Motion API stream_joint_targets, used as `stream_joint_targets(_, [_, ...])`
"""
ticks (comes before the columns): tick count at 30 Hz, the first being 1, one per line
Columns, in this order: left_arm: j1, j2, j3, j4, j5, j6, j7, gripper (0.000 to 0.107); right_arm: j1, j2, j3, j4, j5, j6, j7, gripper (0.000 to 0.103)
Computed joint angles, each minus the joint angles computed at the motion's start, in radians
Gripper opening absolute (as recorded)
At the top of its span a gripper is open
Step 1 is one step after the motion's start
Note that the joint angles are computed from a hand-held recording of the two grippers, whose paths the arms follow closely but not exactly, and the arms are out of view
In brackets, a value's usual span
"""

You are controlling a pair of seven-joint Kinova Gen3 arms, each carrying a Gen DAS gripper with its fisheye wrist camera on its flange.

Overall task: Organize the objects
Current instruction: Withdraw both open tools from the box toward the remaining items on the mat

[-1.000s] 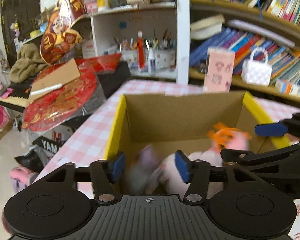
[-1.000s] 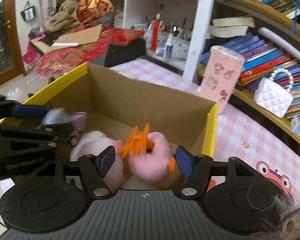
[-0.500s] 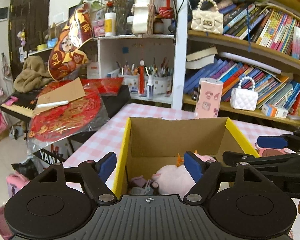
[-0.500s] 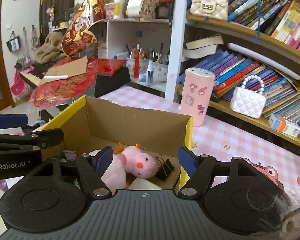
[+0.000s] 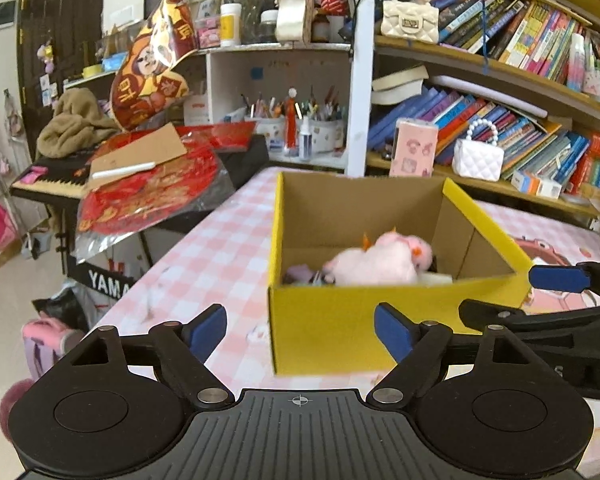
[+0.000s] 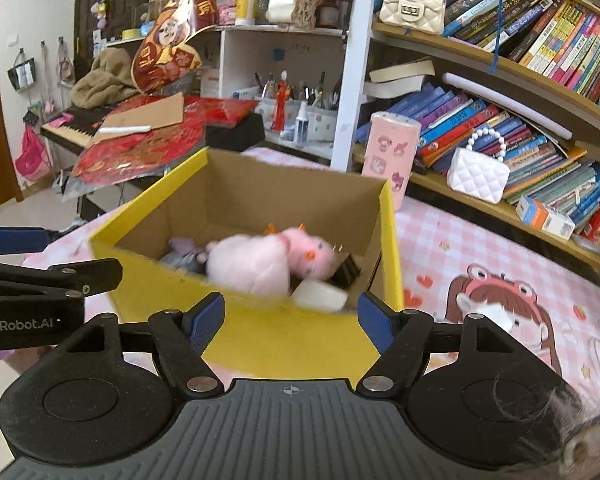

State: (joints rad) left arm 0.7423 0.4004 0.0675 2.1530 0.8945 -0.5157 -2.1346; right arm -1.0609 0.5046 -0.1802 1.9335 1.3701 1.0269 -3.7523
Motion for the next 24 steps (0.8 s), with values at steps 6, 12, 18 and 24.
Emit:
stream_joint_targets(6, [0.000, -0.027, 0.012, 0.064, 0.016, -0.009, 0.033, 0.084, -0.049, 0.023, -0.010, -0.036, -0.067, 0.031, 0.028, 0.072])
stream_joint_targets(12, [0.005, -0.049, 0.030, 0.121, 0.020, -0.034, 0.073, 0.084, -0.105, 0.037, -0.005, -0.050, -0.107, 0.064, 0.039, 0.072])
stream_joint_targets(18, [0.022, -0.060, 0.048, 0.161, 0.025, -0.046, 0.082, 0.084, -0.150, 0.041, -0.010, -0.046, -0.155, 0.090, 0.003, 0.072])
stream_joint_targets(24, [0.029, -0.062, 0.059, 0.180, -0.016, -0.014, 0.103, 0.084, -0.190, 0.041, -0.019, -0.033, -0.230, 0.109, -0.059, 0.072])
